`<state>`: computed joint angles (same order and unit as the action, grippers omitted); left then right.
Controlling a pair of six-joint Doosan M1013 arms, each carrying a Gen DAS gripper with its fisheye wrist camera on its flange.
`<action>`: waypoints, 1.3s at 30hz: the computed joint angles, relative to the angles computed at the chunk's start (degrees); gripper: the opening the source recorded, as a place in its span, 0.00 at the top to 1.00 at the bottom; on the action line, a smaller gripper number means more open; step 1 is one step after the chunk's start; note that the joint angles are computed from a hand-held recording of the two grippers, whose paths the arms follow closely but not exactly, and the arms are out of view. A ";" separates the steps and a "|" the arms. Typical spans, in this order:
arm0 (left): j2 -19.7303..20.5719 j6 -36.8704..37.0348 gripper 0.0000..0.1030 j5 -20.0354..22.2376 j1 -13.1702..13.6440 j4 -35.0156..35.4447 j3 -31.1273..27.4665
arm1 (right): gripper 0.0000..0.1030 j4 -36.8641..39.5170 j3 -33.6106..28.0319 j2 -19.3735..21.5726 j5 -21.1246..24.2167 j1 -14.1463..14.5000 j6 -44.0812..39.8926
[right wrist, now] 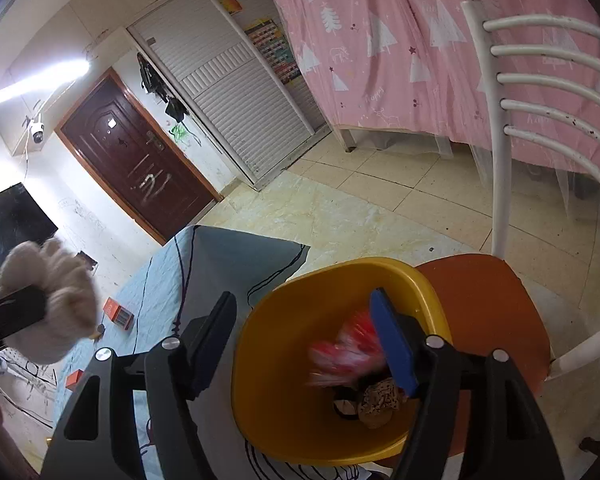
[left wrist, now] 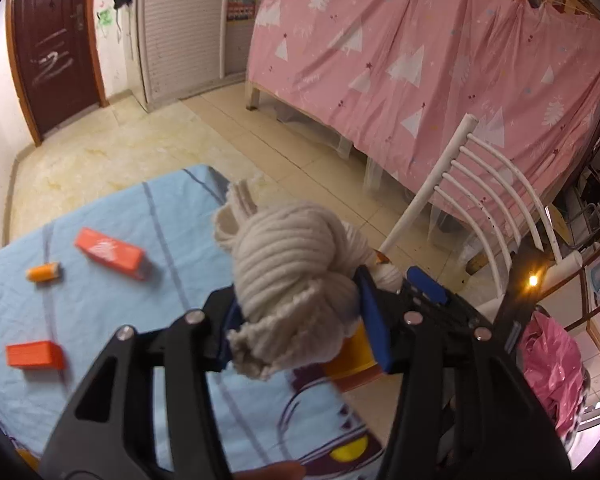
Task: Collect trash
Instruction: 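Carry the scarf and red wrapper to the yellow bucket and release both, then move both tools back over the bed toward the yellow lid and orange box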
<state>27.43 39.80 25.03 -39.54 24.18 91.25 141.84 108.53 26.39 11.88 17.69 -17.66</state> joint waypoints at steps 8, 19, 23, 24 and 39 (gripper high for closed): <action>2.24 0.06 0.43 1.95 -0.54 0.41 -2.93 | 0.39 0.59 1.35 -0.09 2.04 -1.58 2.84; 0.17 -3.25 0.37 1.23 -0.80 3.02 -0.69 | 0.39 -1.33 1.32 -0.74 2.98 -0.91 3.50; -1.46 -6.41 0.37 0.31 -0.83 5.93 1.18 | 0.39 -1.03 1.24 -1.25 3.28 -0.29 1.92; -2.02 -7.60 0.37 0.01 -0.80 6.96 1.83 | 0.39 -1.09 1.20 -1.36 3.32 -0.11 1.62; -9.58 -33.07 0.34 -0.27 0.26 24.17 14.45 | 0.38 -7.06 -0.02 -2.57 5.25 3.54 0.70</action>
